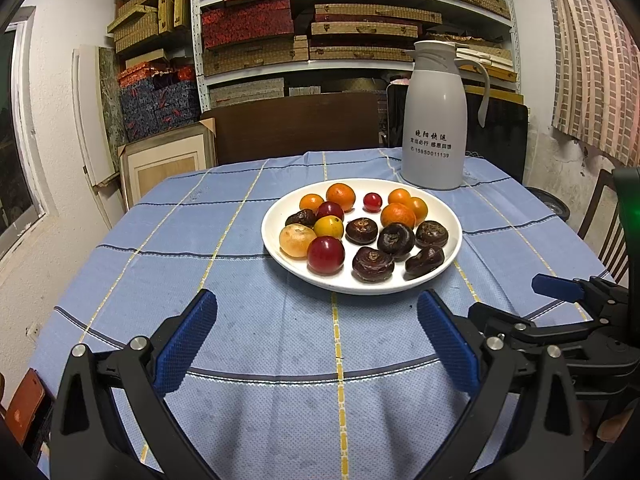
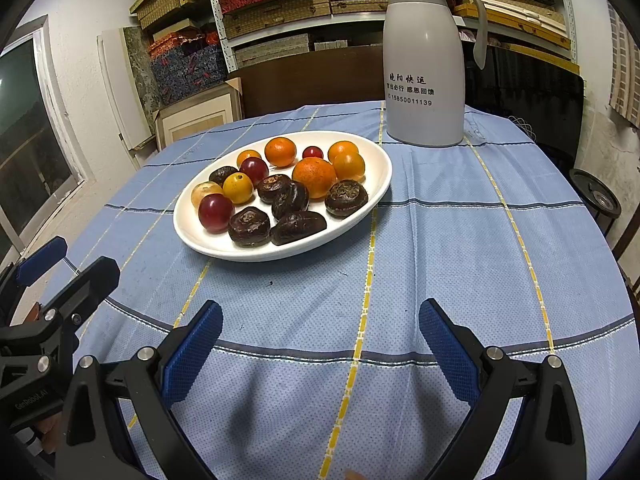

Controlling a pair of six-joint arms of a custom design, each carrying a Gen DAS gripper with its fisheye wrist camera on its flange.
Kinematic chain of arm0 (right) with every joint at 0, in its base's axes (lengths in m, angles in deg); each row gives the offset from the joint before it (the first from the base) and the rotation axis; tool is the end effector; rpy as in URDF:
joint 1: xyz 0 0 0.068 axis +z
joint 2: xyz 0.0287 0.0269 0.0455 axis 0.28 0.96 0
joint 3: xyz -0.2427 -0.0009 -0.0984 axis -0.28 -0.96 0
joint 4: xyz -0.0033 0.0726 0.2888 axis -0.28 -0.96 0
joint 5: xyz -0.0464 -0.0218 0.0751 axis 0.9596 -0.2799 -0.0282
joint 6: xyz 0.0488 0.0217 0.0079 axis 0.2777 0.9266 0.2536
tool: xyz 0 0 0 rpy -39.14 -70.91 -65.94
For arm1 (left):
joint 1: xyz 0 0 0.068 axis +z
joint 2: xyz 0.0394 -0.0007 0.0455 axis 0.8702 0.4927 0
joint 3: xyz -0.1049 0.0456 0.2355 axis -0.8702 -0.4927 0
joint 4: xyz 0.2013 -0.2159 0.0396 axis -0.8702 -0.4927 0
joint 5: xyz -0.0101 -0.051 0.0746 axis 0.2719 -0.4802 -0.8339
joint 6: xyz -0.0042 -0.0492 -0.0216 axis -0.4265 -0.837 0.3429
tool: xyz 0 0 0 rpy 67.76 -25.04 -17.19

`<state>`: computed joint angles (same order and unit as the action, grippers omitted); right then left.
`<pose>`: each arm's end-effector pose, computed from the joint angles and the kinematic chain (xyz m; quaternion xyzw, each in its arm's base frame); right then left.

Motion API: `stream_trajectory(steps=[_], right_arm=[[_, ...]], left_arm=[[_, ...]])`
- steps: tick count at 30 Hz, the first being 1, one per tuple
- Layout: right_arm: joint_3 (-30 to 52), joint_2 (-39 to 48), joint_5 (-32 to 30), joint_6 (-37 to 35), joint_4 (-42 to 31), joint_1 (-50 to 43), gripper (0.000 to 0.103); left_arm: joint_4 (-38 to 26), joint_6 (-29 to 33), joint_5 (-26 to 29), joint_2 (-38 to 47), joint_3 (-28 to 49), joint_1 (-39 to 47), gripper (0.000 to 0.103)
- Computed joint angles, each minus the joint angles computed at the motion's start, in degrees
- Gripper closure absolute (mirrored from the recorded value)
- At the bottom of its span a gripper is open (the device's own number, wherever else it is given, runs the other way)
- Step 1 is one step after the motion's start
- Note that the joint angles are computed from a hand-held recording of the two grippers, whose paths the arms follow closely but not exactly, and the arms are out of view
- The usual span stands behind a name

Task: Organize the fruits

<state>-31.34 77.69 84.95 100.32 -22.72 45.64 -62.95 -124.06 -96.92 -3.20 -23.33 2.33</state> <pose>0.2071 0.1096 0.1730 -0.0338 0.9151 0.0978 0.3898 0.1602 -0.2101 0.2065 0.0457 0.8749 0.0185 0.4818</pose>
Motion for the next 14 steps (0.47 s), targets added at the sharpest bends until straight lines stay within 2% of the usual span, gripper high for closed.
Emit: stream_trajectory(steps=[6, 14], right_arm=[[-0.1, -0.33, -0.01, 0.13, -0.15, 0.08, 0.004], [0.5, 0.19, 0.04, 0.96, -1.19, 0.15, 0.004]], left_arm=[[0.94, -0.06, 0.53, -0.95, -1.19, -0.03, 0.005], [-0.85, 0.21, -0.1, 0.55, 0.12, -0.04, 0.005]])
